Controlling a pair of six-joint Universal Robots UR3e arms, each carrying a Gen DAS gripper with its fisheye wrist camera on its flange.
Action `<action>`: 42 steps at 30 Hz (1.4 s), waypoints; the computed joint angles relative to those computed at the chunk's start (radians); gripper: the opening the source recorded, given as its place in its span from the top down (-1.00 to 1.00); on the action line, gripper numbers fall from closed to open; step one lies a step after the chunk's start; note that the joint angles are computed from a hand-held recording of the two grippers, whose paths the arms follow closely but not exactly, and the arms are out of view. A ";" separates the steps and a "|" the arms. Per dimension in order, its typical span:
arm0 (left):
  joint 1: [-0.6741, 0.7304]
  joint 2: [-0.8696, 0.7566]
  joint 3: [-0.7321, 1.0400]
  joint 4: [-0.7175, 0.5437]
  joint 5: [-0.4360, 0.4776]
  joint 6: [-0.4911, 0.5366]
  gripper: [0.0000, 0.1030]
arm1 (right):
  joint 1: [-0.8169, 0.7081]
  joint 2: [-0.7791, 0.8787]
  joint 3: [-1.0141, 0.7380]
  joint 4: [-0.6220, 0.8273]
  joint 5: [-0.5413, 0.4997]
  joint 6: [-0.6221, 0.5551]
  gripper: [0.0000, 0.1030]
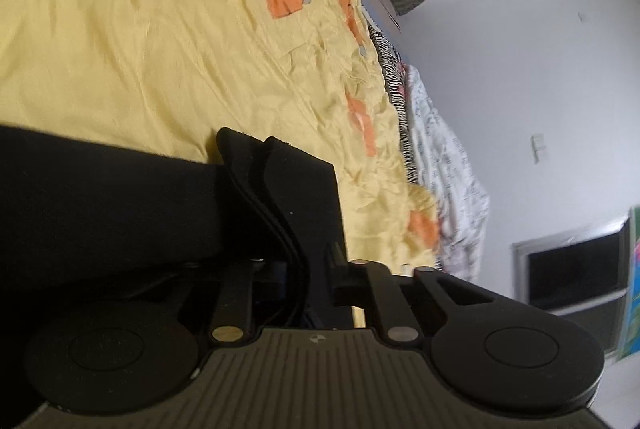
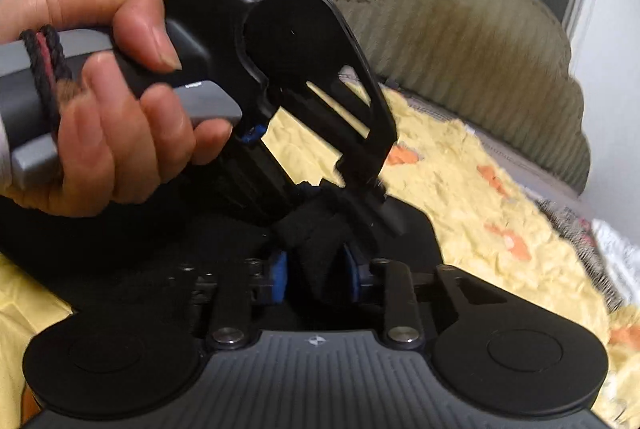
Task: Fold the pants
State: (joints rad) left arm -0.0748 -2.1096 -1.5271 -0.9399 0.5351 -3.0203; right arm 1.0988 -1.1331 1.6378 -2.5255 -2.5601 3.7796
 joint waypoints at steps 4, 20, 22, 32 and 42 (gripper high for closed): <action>0.017 0.050 -0.064 0.047 0.017 0.039 0.70 | 0.012 0.013 -0.012 -0.008 -0.008 -0.012 0.64; 0.228 0.431 -0.428 0.120 0.116 0.248 0.82 | 0.064 0.063 -0.074 -0.207 0.076 -0.144 0.75; 0.279 0.499 -0.459 0.061 0.129 0.307 0.84 | 0.072 0.080 -0.105 -0.212 0.093 -0.171 0.75; 0.472 0.713 -0.531 -0.110 0.233 0.546 0.88 | 0.076 0.179 -0.236 -0.318 0.246 -0.308 0.75; 0.561 0.726 -0.557 -0.061 0.275 0.554 0.88 | 0.006 0.206 -0.274 -0.381 0.402 -0.427 0.75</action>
State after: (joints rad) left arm 0.4865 -1.3839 -2.0840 -1.0007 0.8100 -2.4661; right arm 1.1047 -0.9268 1.3635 -2.9065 -2.1585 3.3523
